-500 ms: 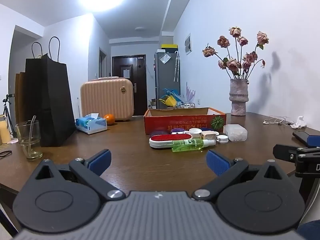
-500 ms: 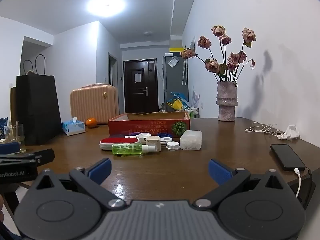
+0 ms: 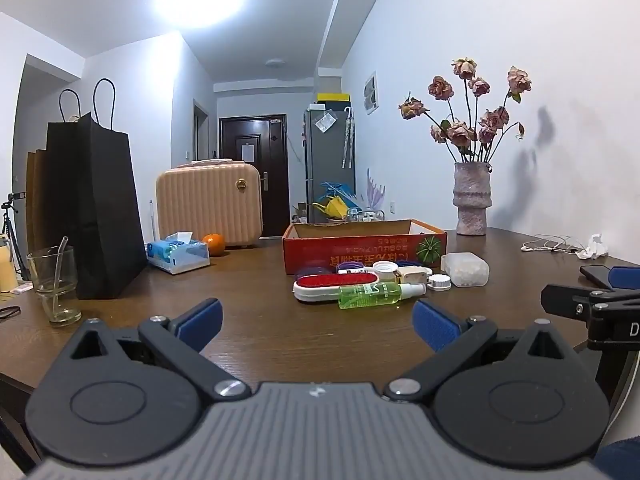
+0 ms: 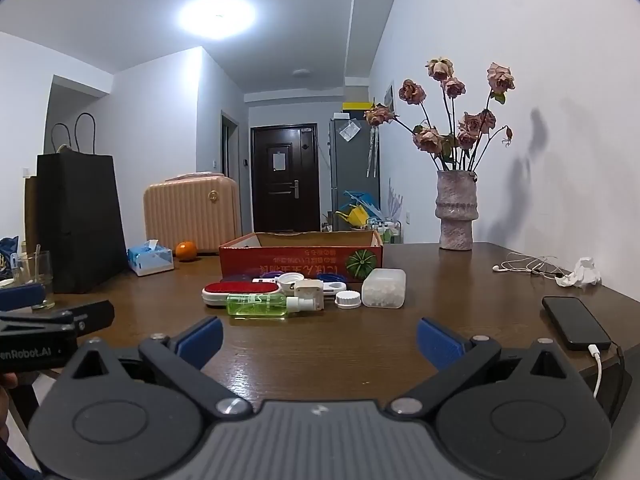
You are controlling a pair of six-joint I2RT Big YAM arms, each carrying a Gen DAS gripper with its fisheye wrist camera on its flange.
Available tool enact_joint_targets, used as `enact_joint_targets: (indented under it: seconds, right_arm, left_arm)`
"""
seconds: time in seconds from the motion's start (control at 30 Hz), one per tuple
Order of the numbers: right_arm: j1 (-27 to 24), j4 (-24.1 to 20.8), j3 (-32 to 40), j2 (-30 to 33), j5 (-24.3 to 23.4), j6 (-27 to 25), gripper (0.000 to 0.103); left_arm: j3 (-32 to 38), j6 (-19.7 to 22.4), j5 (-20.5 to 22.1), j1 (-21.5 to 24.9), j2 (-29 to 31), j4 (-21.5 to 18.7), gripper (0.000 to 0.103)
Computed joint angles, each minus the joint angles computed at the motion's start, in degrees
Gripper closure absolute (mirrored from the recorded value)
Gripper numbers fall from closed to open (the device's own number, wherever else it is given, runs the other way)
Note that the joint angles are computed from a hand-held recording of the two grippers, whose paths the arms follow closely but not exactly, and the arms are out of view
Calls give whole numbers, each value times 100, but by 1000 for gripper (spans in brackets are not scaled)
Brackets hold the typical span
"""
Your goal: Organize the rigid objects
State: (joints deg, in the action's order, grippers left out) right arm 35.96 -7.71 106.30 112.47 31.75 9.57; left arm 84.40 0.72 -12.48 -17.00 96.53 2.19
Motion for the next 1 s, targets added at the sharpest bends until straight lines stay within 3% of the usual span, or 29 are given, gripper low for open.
enact_joint_targets:
  seconds: [1.0]
  right_arm:
    - [-9, 113, -95, -48, 53, 43, 0]
  left_arm:
    - [17, 29, 46, 17, 37, 60, 0]
